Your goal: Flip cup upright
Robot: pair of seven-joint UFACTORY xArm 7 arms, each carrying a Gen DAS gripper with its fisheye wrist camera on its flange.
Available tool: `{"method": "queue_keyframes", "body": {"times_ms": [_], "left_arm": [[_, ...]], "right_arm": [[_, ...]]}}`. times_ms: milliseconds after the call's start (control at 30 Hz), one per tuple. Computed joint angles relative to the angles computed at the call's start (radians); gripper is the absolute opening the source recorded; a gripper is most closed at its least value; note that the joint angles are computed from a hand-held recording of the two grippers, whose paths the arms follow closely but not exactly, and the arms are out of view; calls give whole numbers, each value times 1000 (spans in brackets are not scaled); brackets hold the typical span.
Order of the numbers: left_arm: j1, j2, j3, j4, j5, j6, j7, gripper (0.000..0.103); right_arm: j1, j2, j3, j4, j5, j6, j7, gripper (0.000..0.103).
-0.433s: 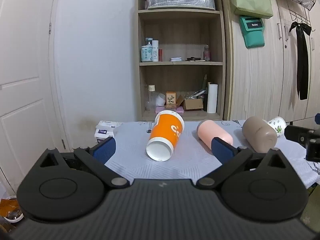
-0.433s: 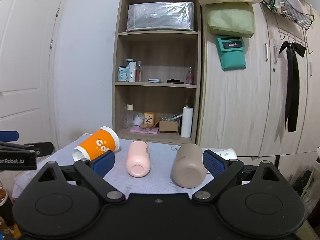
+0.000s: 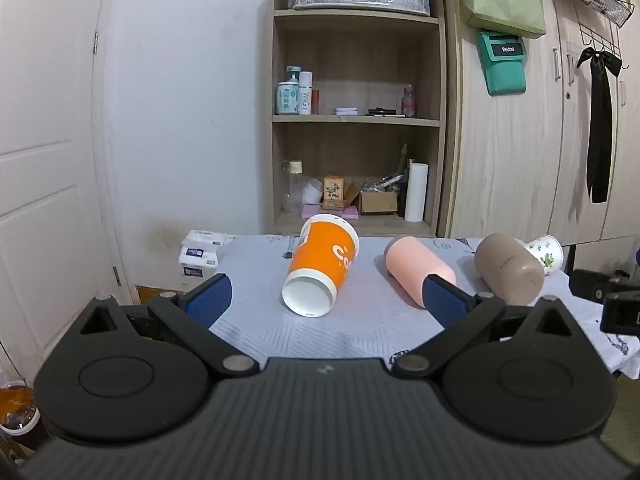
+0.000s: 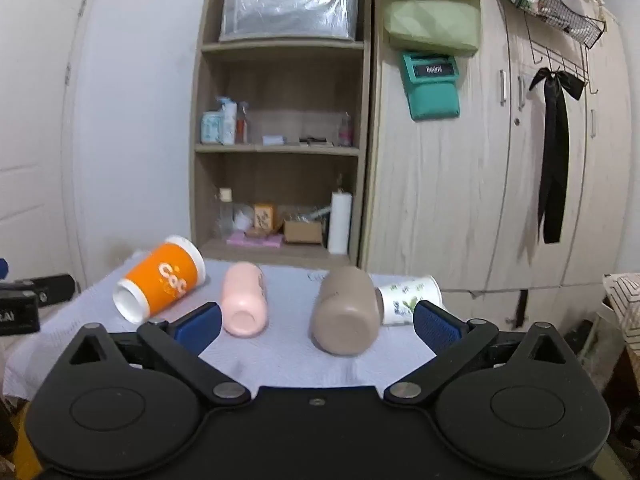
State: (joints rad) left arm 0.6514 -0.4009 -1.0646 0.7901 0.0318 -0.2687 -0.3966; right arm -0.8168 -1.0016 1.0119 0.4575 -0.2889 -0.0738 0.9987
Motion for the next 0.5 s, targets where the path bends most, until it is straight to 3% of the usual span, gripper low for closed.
{"method": "queue_keyframes", "body": {"times_ms": [400, 500], "left_arm": [[-108, 61, 90, 19, 17, 41, 13, 103], [-92, 57, 72, 16, 6, 33, 7, 103]], "right_arm": [[32, 33, -29, 9, -15, 56, 15, 103], [28, 35, -26, 12, -23, 56, 23, 103]]}}
